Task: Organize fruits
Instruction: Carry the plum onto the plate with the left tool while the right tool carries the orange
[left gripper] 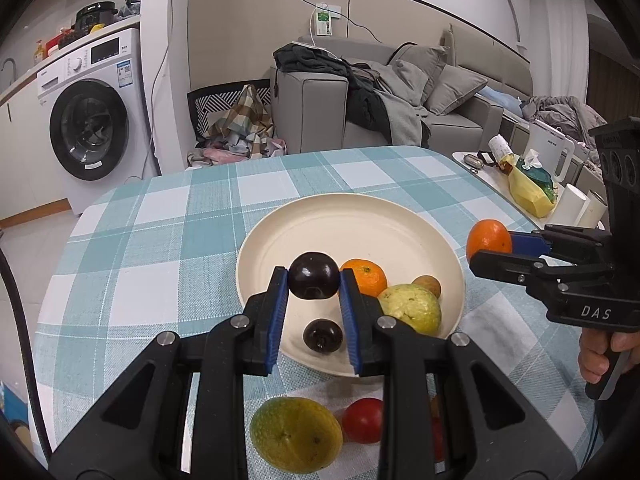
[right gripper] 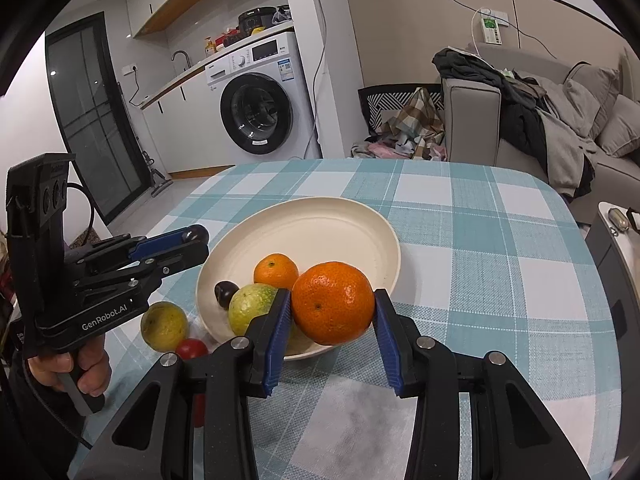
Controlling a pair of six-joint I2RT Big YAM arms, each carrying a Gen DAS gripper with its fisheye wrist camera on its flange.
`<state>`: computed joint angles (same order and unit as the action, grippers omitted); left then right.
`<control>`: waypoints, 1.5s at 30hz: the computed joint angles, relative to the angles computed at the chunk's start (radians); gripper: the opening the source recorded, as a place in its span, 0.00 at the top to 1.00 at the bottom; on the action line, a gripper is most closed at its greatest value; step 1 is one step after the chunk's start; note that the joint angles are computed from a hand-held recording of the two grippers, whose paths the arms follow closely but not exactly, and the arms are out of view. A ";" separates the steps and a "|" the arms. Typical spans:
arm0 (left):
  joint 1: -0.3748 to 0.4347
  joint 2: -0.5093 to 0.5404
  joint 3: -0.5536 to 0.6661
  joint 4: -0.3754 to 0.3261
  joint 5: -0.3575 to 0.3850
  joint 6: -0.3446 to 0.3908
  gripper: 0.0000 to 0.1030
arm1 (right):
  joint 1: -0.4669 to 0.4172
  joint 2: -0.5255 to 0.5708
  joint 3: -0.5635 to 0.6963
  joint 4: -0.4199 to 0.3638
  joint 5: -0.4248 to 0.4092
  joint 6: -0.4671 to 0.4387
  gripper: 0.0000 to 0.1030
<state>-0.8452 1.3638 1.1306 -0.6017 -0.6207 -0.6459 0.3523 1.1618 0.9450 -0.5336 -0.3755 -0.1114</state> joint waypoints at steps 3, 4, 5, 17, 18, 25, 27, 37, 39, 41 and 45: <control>0.012 0.011 0.003 0.000 0.012 0.005 0.78 | 0.001 0.018 0.010 -0.001 0.001 0.000 0.60; 0.014 0.014 0.003 0.001 0.013 0.006 0.78 | 0.001 0.023 0.013 -0.002 0.001 0.002 0.60; 0.016 0.018 0.005 0.000 0.015 0.006 0.78 | 0.003 0.028 0.016 -0.004 0.000 0.002 0.60; 0.046 0.058 0.024 -0.007 0.046 0.015 0.78 | 0.013 0.081 0.041 0.001 0.015 0.025 0.60; 0.048 0.061 0.026 -0.008 0.049 0.017 0.78 | 0.013 0.084 0.043 0.003 0.016 0.029 0.60; 0.053 0.086 0.042 -0.022 0.058 0.028 0.78 | 0.012 0.104 0.051 -0.002 0.019 0.032 0.60; 0.053 0.090 0.044 -0.022 0.063 0.032 0.78 | 0.012 0.108 0.052 -0.003 0.023 0.033 0.60; 0.044 0.115 0.063 -0.042 0.065 0.045 0.78 | 0.022 0.113 0.051 0.021 0.043 0.040 0.60; 0.043 0.119 0.066 -0.044 0.067 0.047 0.78 | 0.024 0.114 0.050 0.025 0.046 0.041 0.60; 0.043 0.124 0.068 -0.047 0.074 0.050 0.78 | 0.026 0.117 0.052 0.025 0.048 0.040 0.60; 0.042 0.128 0.070 -0.050 0.076 0.055 0.78 | 0.033 0.120 0.051 0.019 0.047 0.026 0.60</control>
<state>-0.8029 1.4913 1.2002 -0.6514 -0.5447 -0.5909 0.3856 1.2818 0.9965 -0.5141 -0.3284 -0.0853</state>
